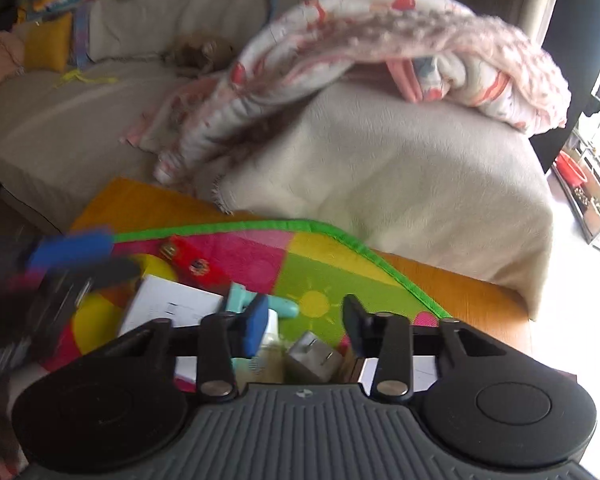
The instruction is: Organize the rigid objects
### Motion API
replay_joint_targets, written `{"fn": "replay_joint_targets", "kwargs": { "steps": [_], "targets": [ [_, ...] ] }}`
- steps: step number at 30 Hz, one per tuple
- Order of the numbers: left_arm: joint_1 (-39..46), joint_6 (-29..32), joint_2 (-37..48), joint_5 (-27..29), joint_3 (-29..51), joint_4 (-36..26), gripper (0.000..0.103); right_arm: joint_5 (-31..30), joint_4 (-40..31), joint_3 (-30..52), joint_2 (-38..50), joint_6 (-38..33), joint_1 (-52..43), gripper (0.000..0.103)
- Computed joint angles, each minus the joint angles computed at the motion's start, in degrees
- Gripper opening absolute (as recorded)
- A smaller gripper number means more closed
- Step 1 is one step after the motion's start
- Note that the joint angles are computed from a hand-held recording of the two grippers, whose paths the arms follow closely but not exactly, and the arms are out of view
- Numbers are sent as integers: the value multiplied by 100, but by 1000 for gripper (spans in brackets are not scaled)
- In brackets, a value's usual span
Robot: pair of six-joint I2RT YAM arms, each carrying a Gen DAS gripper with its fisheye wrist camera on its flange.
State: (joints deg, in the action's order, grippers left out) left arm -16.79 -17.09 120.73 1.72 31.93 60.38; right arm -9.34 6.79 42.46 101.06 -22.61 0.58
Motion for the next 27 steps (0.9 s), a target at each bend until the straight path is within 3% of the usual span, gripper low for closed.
{"fn": "replay_joint_targets", "kwargs": {
  "steps": [3, 6, 12, 15, 20, 23, 27],
  "targets": [
    [163, 190, 494, 331, 1179, -1397, 36, 270, 327, -3, 212, -339, 122, 29],
    [112, 383, 827, 472, 1466, -1822, 26, 387, 177, 339, 498, -362, 198, 29],
    [77, 346, 902, 962, 558, -679, 22, 282, -744, 1204, 1087, 41, 255, 26],
    [-52, 302, 759, 990, 46, -298, 20, 323, -980, 1269, 1194, 204, 296, 15],
    [-209, -184, 711, 1254, -1054, 848, 19, 422, -755, 407, 654, 42, 268, 13],
    [-449, -420, 967, 1371, -1772, 1860, 19, 203, -862, -248, 19, -356, 109, 12],
    [-804, -612, 1066, 1551, -2423, 2484, 20, -550, -2512, -392, -674, -1352, -438, 12]
  ]
}}
